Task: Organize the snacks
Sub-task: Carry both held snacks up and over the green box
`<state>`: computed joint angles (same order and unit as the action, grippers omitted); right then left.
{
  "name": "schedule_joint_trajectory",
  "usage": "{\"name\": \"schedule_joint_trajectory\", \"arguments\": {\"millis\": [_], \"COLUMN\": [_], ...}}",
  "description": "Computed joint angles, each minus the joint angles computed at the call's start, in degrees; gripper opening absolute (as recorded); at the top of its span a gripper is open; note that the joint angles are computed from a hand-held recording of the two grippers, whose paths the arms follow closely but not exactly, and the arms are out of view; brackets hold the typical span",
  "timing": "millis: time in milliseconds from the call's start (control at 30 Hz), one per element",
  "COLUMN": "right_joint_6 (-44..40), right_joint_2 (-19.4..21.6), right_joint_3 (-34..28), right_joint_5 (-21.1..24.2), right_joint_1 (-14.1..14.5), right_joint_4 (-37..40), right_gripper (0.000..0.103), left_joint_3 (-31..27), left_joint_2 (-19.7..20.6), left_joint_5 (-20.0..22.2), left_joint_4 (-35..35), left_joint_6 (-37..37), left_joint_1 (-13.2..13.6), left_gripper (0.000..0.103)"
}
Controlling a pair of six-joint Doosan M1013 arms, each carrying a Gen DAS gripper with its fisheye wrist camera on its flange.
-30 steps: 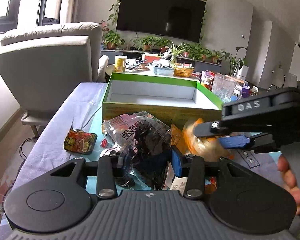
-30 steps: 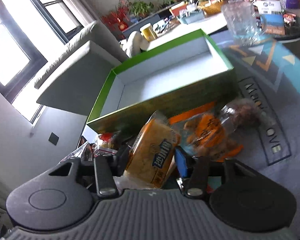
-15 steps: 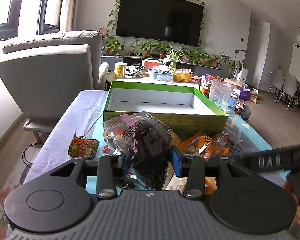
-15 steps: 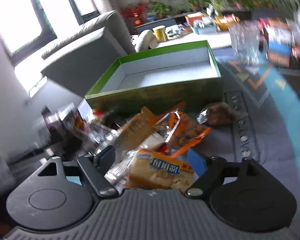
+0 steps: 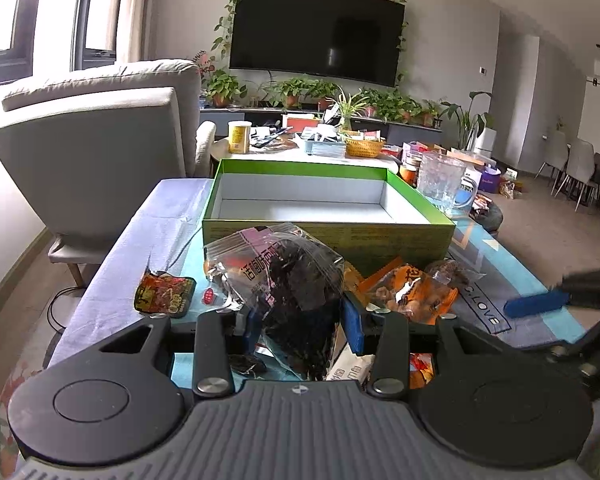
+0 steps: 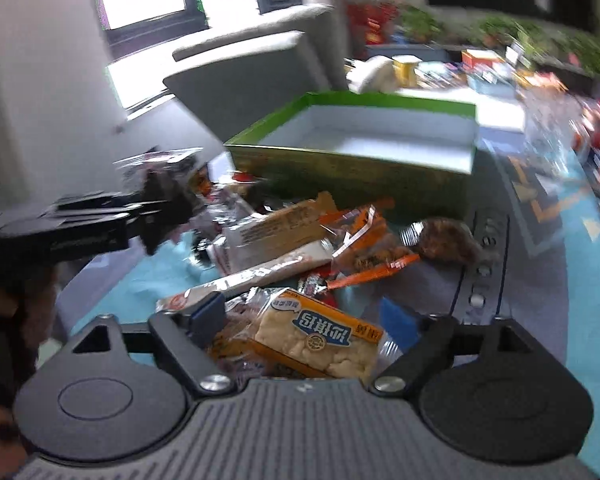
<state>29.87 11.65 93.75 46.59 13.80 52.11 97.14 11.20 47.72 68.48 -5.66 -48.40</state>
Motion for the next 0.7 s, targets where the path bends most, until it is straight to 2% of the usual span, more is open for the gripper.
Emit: {"name": "schedule_joint_trajectory", "arguments": {"millis": [67,133,300,367,467,700], "right_joint_6": [-6.8,-10.4,-9.7,-4.5,-3.0,-2.5], "right_joint_2": [0.7,1.9,5.1,6.6,6.1,2.3], "right_joint_3": [-0.9,-3.0,-7.9,-10.0,-8.6,-4.2], "right_joint_5": [2.7,5.6,11.1,13.4,10.5,0.4], "right_joint_1": [-0.6,-0.4,1.3,2.1,1.6,0.1], "right_joint_4": [0.5,-3.4,-12.8,-16.8,-13.8,1.5], "right_gripper": [0.078,0.078,0.077,0.062,0.053,0.052], "left_joint_3": [-0.3,-0.5,-1.3,-1.6,-1.8,-3.1], "left_joint_2": [0.1,0.3,0.7,0.9,0.9,1.4], "left_joint_5": [0.1,0.4,1.1,1.1,1.1,-0.6], "left_joint_4": [-0.2,-0.4,-1.1,-1.4,-1.1,1.3], "left_joint_6": [0.5,1.1,2.1,2.6,3.0,2.5], "left_joint_1": [-0.1,-0.2,-0.4,-0.4,-0.3,0.7], "left_gripper": [0.038,0.038,0.038,0.038,0.038,0.038]}}
